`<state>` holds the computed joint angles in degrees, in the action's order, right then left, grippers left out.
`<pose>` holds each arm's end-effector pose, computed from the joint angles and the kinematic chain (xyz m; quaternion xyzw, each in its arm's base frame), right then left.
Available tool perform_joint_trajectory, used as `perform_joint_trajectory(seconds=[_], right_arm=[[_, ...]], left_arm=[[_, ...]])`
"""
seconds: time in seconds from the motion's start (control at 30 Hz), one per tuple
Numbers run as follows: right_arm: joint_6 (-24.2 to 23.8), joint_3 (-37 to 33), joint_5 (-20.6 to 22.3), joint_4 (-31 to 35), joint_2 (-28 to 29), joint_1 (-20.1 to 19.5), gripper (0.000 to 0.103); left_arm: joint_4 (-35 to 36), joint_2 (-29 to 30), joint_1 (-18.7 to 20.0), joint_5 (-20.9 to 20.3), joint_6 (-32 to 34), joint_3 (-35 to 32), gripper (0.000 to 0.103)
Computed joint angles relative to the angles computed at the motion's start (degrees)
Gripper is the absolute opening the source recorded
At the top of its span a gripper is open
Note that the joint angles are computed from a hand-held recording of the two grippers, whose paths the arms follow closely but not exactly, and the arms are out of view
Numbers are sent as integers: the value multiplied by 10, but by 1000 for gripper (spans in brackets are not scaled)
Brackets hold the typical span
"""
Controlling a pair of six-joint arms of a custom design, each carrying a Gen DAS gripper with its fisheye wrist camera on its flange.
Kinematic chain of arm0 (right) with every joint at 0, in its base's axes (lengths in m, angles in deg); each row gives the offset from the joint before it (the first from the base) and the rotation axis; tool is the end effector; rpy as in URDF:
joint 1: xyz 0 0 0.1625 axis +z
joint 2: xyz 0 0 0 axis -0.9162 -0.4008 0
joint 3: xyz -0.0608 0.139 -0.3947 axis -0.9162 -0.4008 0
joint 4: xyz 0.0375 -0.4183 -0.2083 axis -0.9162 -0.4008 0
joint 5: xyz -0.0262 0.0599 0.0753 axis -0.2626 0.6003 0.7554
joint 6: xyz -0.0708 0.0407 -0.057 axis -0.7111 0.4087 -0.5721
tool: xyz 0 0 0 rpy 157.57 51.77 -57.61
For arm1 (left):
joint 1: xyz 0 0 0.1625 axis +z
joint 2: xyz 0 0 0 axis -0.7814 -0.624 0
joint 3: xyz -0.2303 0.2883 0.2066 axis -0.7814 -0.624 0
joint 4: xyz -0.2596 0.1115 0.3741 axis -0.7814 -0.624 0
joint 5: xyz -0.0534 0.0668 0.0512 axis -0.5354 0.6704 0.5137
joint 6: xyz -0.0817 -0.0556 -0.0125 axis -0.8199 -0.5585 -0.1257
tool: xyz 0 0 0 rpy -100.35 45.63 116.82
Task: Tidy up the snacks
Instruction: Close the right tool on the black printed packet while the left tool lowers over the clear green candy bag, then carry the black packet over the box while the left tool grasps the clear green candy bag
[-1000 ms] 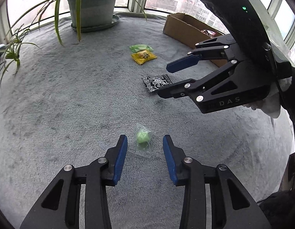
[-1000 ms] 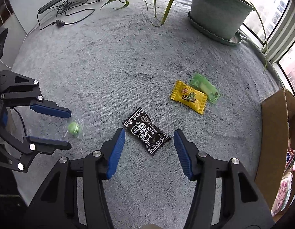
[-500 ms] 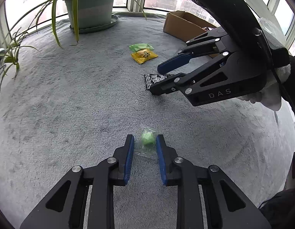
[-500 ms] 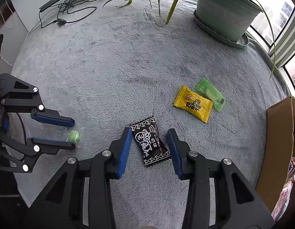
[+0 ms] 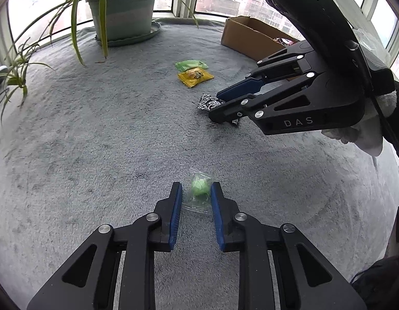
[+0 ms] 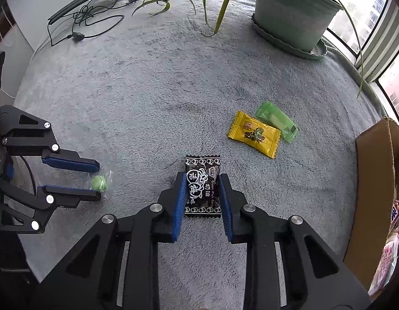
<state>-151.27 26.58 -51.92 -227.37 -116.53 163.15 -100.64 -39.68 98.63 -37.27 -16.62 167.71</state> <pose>0.1652 -0.5872 -0.0042 0.5820 -0.7871 -0.0524 0.1973 -0.1206 -0.4294 0.0654 0.0967 0.9207 -0.2448 0.2880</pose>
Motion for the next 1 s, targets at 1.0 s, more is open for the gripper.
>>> perform_joint_trajectory(seconds=[1.0], right_arm=[[117,39,117,-62,-155,-54,26]], left_arm=[[-63,34,-9,9,123,-87,21]])
